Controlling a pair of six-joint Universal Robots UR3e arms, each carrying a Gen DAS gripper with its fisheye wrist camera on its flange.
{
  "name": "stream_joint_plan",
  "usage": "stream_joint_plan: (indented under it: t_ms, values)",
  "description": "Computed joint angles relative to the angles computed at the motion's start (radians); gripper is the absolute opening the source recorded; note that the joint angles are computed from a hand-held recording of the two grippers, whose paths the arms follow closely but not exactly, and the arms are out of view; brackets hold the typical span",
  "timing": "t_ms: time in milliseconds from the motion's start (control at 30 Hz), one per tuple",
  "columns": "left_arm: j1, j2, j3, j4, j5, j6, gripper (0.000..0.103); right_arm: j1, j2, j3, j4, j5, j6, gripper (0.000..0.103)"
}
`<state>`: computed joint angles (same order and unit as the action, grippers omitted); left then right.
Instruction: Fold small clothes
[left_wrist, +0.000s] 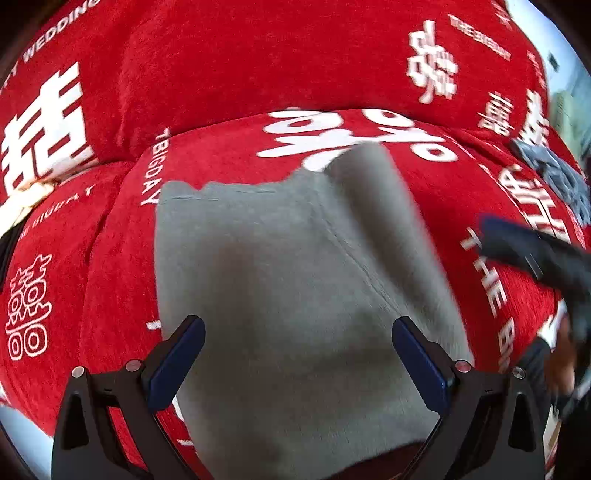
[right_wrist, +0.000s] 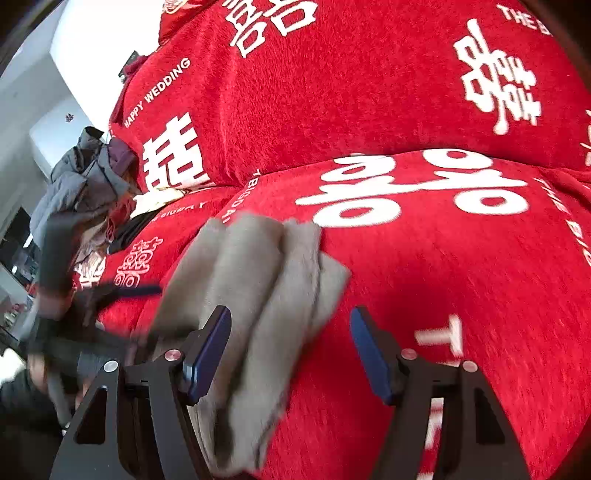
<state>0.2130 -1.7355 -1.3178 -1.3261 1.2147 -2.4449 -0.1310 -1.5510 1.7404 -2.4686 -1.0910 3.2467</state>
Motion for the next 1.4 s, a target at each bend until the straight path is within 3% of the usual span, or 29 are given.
stream_joint_plan:
  t_ms: [133,233,267,300,333,367,433,500,667,767,1033,1133,1200,1233,1300,1367,1400]
  values:
    - [0.01,0.025,-0.032,-0.031,-0.037,0.039,0.102,0.022,0.175,-0.184,0.05,0.059,0.068,0.071]
    - [-0.005,0.023,-0.065,0.013,0.004,0.023,0.102,0.099,0.306,-0.369,0.161,-0.054,0.056,0.07]
    - [-0.006,0.022,-0.077,0.027,0.012,0.02,0.102,0.125,0.338,-0.416,0.191,-0.103,0.048,0.063]
    - [0.003,0.024,-0.093,0.034,0.003,0.028,0.102,0.163,0.39,-0.492,0.245,-0.192,0.03,0.039]
    - [0.012,0.025,-0.103,0.036,-0.01,0.038,0.102,0.186,0.423,-0.539,0.285,-0.266,0.031,0.032]
    - [0.019,0.023,-0.106,0.033,-0.02,0.048,0.102,0.186,0.447,-0.557,0.295,-0.292,0.048,0.033]
    - [0.025,0.031,-0.109,0.024,-0.025,0.054,0.102,0.15,0.44,-0.513,0.252,-0.249,0.103,0.038]
    - [0.031,0.04,-0.098,-0.003,-0.023,0.056,0.102,0.154,0.426,-0.504,0.25,-0.297,0.13,0.058]
    - [0.17,0.112,-0.099,-0.131,-0.1,0.167,0.102,0.214,0.259,-0.39,0.252,-0.394,0.083,0.063]
    - [0.287,0.101,-0.068,-0.265,-0.125,0.238,0.102,0.277,0.149,-0.299,0.233,-0.427,0.048,0.076]
    - [0.434,0.101,-0.105,-0.404,-0.117,0.41,0.102,0.427,0.058,-0.136,0.253,-0.487,0.108,0.077]
    - [0.462,0.15,-0.181,-0.353,-0.107,0.473,0.102,0.435,0.022,-0.052,0.223,-0.446,0.111,0.077]
    - [0.445,0.18,-0.253,-0.254,-0.078,0.468,0.102,0.44,0.021,-0.015,0.197,-0.435,0.11,0.077]
    - [0.433,0.187,-0.28,-0.208,-0.068,0.453,0.102,0.442,0.03,-0.009,0.19,-0.433,0.11,0.075]
    - [0.394,0.171,-0.309,-0.111,-0.035,0.369,0.102,0.45,0.049,-0.008,0.178,-0.44,0.105,0.039]
    - [0.368,0.112,-0.26,-0.118,0.008,0.279,0.102,0.448,0.052,-0.015,0.21,-0.462,0.105,0.027]
    - [0.369,0.09,-0.226,-0.153,0.009,0.262,0.102,0.437,0.033,-0.003,0.22,-0.454,0.11,0.026]
